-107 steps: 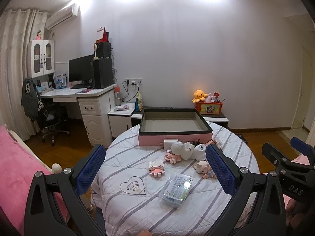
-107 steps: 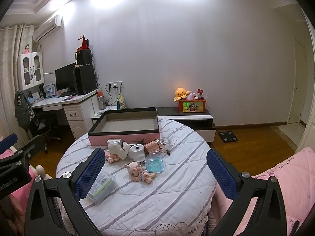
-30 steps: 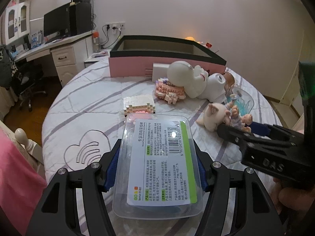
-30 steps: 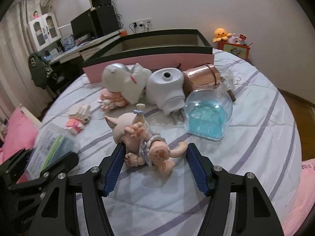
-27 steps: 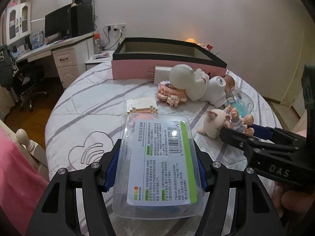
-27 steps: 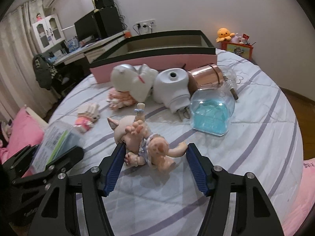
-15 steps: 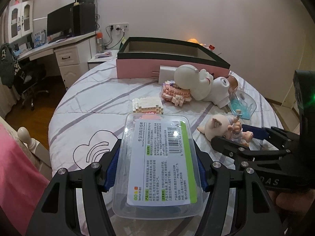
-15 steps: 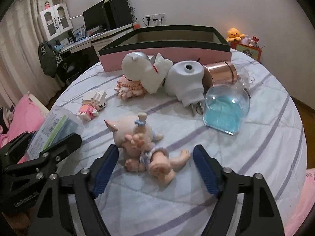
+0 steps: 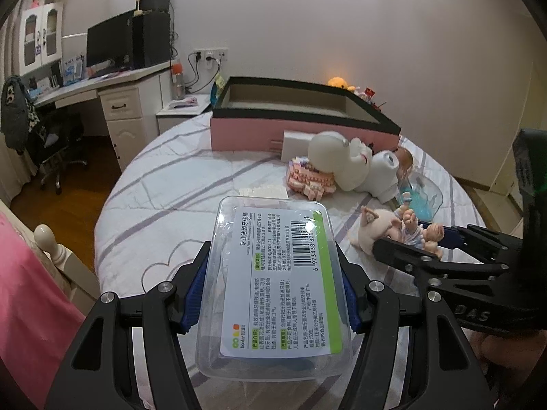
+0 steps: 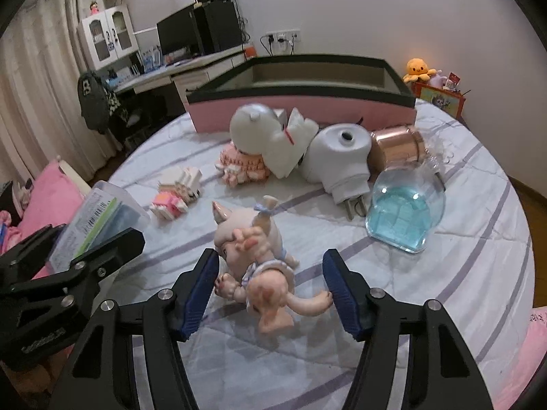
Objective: Organize rigid objects
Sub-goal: 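Carry the clear box and pig doll into the pink box tray and release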
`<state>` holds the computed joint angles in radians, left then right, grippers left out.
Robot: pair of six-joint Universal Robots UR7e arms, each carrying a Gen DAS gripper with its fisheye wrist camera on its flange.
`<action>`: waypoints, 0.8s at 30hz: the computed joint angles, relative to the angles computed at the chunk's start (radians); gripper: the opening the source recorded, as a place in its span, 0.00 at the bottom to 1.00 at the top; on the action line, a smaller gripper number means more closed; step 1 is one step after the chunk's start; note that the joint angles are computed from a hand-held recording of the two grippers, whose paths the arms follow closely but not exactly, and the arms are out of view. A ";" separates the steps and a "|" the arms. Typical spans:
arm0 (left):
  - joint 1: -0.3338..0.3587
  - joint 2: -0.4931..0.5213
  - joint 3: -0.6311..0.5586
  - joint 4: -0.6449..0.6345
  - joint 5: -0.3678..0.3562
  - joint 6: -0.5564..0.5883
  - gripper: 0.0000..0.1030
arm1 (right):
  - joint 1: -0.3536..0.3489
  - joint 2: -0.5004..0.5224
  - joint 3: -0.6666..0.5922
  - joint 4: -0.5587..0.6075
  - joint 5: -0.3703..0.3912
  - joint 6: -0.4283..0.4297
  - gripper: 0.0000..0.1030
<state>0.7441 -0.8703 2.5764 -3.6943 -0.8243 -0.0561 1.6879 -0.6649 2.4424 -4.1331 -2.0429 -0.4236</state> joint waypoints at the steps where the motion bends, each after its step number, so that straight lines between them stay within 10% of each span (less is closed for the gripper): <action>1: -0.001 -0.001 -0.004 -0.001 0.002 0.004 0.63 | 0.002 -0.005 0.005 -0.004 0.005 0.000 0.63; 16: 0.000 0.000 -0.004 0.007 0.004 0.002 0.63 | -0.008 0.002 -0.043 0.125 -0.021 -0.062 0.70; 24: -0.003 0.000 0.000 -0.006 0.009 0.005 0.63 | 0.010 -0.004 -0.038 0.108 -0.014 -0.051 0.42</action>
